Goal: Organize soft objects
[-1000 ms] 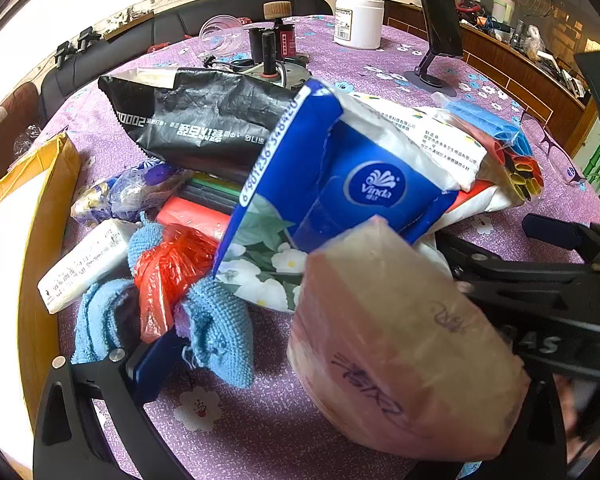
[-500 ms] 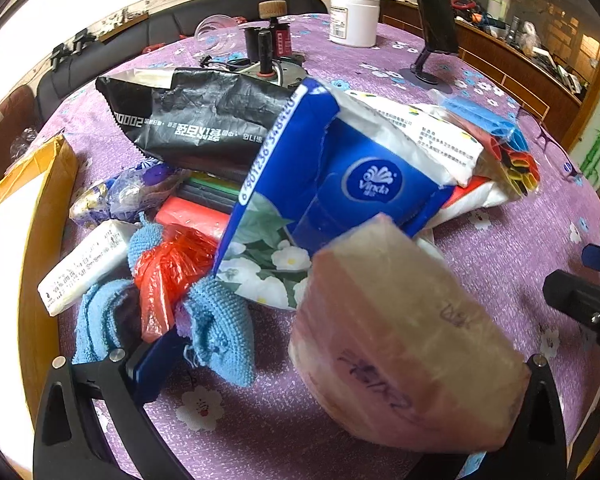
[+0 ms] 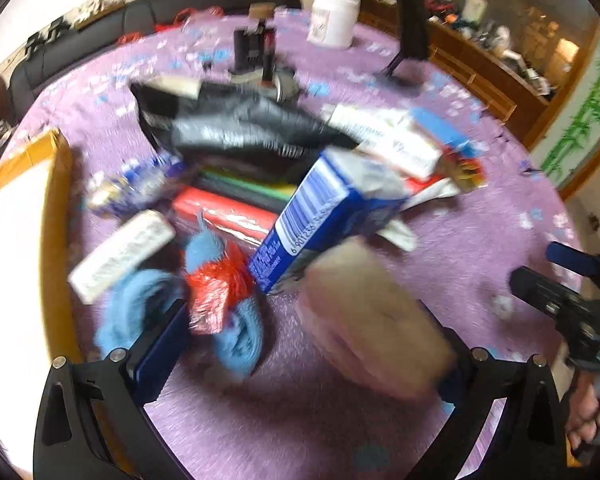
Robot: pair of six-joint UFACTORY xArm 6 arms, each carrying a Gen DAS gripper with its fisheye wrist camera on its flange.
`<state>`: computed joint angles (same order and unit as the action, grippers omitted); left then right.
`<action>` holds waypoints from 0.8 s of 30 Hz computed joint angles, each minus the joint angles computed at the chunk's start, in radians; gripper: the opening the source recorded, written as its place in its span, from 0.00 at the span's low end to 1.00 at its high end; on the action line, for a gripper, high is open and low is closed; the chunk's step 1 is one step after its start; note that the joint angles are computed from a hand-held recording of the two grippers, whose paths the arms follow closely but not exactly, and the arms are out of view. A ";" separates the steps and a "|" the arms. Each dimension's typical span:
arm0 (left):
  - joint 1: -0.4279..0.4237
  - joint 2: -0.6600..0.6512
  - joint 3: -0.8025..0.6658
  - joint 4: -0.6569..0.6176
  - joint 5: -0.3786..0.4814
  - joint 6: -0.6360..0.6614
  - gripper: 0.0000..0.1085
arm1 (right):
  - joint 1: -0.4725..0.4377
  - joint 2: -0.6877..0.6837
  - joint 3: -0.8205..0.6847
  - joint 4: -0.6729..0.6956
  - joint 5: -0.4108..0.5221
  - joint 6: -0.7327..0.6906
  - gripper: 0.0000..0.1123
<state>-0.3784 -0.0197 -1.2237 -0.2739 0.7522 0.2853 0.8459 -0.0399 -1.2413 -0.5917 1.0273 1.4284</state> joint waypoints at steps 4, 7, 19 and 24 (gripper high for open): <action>0.059 -0.070 -0.010 -0.110 0.179 0.191 0.95 | 0.023 -0.019 0.007 -0.019 0.017 0.032 0.89; 0.126 -0.128 0.003 -0.250 0.355 0.371 0.95 | 0.046 -0.026 0.005 -0.041 0.037 0.054 0.89; 0.055 -0.178 0.087 -0.187 0.572 0.440 0.51 | 0.072 -0.009 -0.017 -0.048 0.047 0.062 0.89; 0.044 -0.194 0.116 -0.182 0.503 0.420 0.38 | 0.057 -0.006 -0.012 -0.034 0.005 0.053 0.89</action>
